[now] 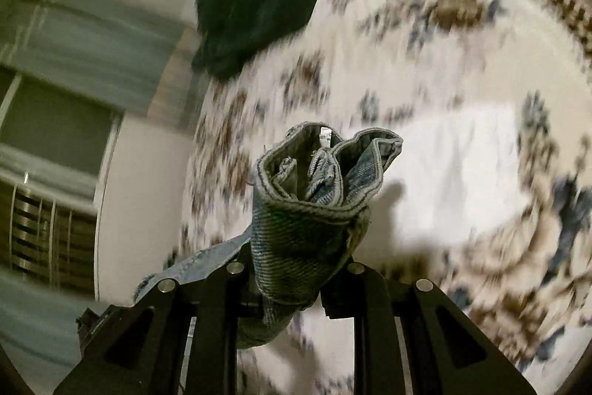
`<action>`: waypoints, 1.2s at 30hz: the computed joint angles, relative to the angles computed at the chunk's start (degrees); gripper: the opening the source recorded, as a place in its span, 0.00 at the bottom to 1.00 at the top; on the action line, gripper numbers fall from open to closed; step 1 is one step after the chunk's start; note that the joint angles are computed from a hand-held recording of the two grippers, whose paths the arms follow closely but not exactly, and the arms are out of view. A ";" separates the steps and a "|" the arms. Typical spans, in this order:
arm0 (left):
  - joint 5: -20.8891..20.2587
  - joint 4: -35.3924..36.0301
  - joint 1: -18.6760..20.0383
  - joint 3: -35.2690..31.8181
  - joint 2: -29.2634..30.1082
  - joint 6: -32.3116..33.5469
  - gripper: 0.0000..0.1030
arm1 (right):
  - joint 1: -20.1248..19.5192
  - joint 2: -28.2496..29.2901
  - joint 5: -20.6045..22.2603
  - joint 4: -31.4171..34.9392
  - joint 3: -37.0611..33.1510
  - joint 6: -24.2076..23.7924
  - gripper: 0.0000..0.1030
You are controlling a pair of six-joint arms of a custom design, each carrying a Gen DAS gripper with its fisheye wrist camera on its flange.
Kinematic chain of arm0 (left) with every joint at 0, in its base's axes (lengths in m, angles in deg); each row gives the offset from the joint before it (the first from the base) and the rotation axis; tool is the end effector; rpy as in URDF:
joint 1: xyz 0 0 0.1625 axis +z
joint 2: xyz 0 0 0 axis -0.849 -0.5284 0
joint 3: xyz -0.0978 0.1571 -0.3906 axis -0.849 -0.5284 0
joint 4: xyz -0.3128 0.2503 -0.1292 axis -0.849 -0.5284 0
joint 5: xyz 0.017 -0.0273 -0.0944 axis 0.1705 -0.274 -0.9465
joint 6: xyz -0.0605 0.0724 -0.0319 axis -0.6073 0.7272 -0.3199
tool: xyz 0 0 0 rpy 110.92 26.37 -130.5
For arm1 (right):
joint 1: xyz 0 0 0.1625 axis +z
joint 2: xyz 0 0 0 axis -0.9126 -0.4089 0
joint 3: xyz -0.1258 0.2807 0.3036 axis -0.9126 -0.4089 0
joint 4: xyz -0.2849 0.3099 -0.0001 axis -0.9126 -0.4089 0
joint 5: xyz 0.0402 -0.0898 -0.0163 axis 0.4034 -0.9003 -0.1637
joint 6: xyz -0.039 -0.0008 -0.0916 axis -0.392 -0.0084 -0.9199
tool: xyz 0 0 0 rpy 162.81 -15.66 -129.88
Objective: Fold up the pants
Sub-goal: 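Lay the folded hems onto the waistband with both tools and press down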
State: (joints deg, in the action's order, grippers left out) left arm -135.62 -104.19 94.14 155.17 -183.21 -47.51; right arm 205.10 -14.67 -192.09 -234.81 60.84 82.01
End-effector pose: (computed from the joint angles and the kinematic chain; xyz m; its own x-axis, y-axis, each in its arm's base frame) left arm -0.1377 -0.3389 0.5722 -0.8635 -0.4231 0.2744 -0.4951 0.6081 -0.6206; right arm 0.5193 -0.3437 0.1977 -0.9603 0.2788 -0.0095 0.2272 0.7619 -0.6065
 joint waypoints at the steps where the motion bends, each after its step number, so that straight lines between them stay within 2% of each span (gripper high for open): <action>1: -2.85 -5.87 3.40 -0.21 3.38 5.47 0.25 | -0.64 -0.34 -1.97 -0.28 -0.59 -0.47 0.21; 4: -11.74 -17.65 11.93 -1.73 13.14 18.57 0.25 | -2.81 -0.69 -7.18 -2.78 -0.78 -1.98 0.21; 7: -18.49 -23.85 17.42 -2.09 20.15 27.35 0.25 | -4.99 -1.25 -10.62 -8.43 2.49 -2.68 0.21; 10: -23.70 -26.61 21.90 -1.10 25.67 35.29 0.25 | -8.38 -1.86 -12.03 -15.20 9.26 -0.73 0.21; 12: -25.31 -25.81 24.28 0.42 27.79 39.27 0.25 | -9.99 -2.27 -11.79 -18.16 13.53 0.93 0.21; 17: -26.13 -24.81 26.93 6.35 26.27 42.30 0.25 | -12.01 -0.98 -10.66 -26.83 23.10 4.12 0.21; 20: -25.98 -24.22 26.74 9.49 23.84 41.72 0.25 | -12.85 0.90 -9.58 -34.06 27.53 4.03 0.20; 24: -26.03 -22.92 26.53 12.24 20.57 40.72 0.26 | -12.58 3.28 -9.81 -40.12 30.11 4.43 0.20; 30: -26.41 -22.66 26.46 13.98 17.98 40.27 0.26 | -11.21 4.69 -10.52 -42.45 31.64 6.25 0.20; 36: -25.75 -21.42 25.85 15.59 16.09 40.76 0.29 | -11.81 4.17 -9.55 -41.10 32.64 6.51 0.21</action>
